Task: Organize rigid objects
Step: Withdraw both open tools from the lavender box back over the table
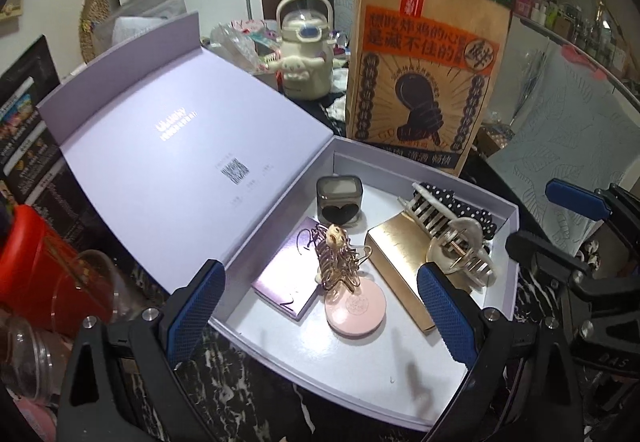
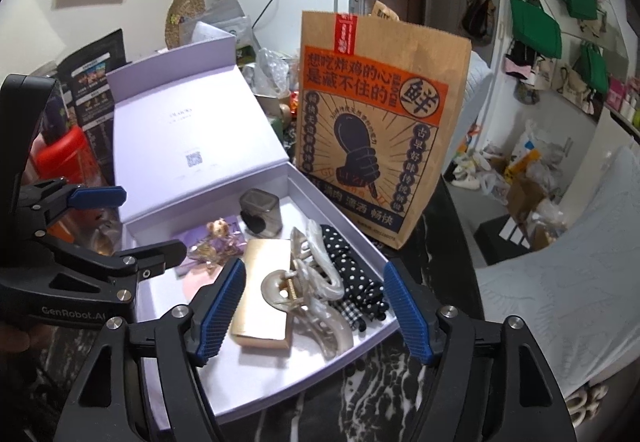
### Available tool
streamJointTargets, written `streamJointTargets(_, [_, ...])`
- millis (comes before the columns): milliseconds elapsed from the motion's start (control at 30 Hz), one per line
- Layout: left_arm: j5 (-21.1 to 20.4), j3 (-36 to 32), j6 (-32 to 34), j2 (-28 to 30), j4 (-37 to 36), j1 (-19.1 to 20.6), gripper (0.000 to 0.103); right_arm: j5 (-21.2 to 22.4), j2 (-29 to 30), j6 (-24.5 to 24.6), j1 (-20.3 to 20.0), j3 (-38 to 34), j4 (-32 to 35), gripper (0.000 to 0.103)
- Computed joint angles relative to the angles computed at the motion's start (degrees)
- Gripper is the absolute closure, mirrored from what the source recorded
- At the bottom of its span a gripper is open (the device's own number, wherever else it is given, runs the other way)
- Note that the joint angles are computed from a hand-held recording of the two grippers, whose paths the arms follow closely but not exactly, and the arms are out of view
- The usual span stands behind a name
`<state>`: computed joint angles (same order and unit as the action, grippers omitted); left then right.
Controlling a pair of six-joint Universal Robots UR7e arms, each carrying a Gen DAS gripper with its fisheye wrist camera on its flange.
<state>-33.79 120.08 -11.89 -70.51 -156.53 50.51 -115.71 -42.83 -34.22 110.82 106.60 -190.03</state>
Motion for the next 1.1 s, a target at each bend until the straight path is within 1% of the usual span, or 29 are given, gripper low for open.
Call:
streamJointTargets(33, [0.28,0.2,0.0,-0.27,-0.04,-0.36,0.005,0.26,-0.35,0.04,0.16,0.35,-0.04,0.027])
streamJointTargets(167, [1.13,1.04,0.52,-1.42,-0.94,-1.72,0.005,-0.05,-1.42,-0.93,1.46,1.73,-1.87,0.026])
streamJointTargets(233, [1.3,1.49,-0.24,-2.41,-0.17,-2.48,0.005,-1.53,-1.9,-1.27,2.43,2.13,-2.44,0.026])
streamJointTargets(300, [1.12,2.2,-1.01,-3.73,0.21,-3.4,0.005,-1.92,-2.55,-1.13,2.95,2.6,-2.79,0.026])
streamJointTargets(400, [1.78,3.08,-1.02,-4.74,-0.35,-4.46,0.005,-1.72,-4.05,-0.17,3.6,3.51,-2.54,0.024])
streamJointTargets(567, [3.18,4.42,-2.19,-7.13,0.79,-6.83,0.005,-1.82,-5.6,-0.83,4.71,5.11,-4.26,0.024])
streamJointTargets(700, [4.5,5.78,-2.82,-8.88,1.18,-8.76,0.005,-1.74,-6.97,-0.34,5.63,6.47,-4.83,0.024])
streamJointTargets(900, [6.38,7.82,-5.92,-11.71,4.61,-11.78,0.005,-1.64,-8.97,-0.05,6.75,9.35,-6.06,0.023])
streamJointTargets(1000, [6.89,9.02,-8.12,-13.18,6.96,-13.17,0.005,-2.0,-9.51,0.24,7.2,10.78,-7.52,0.018])
streamJointTargets(1100, [7.24,10.24,-10.53,-14.55,9.29,-14.39,0.005,-3.03,-9.97,0.97,7.69,11.98,-8.42,0.018])
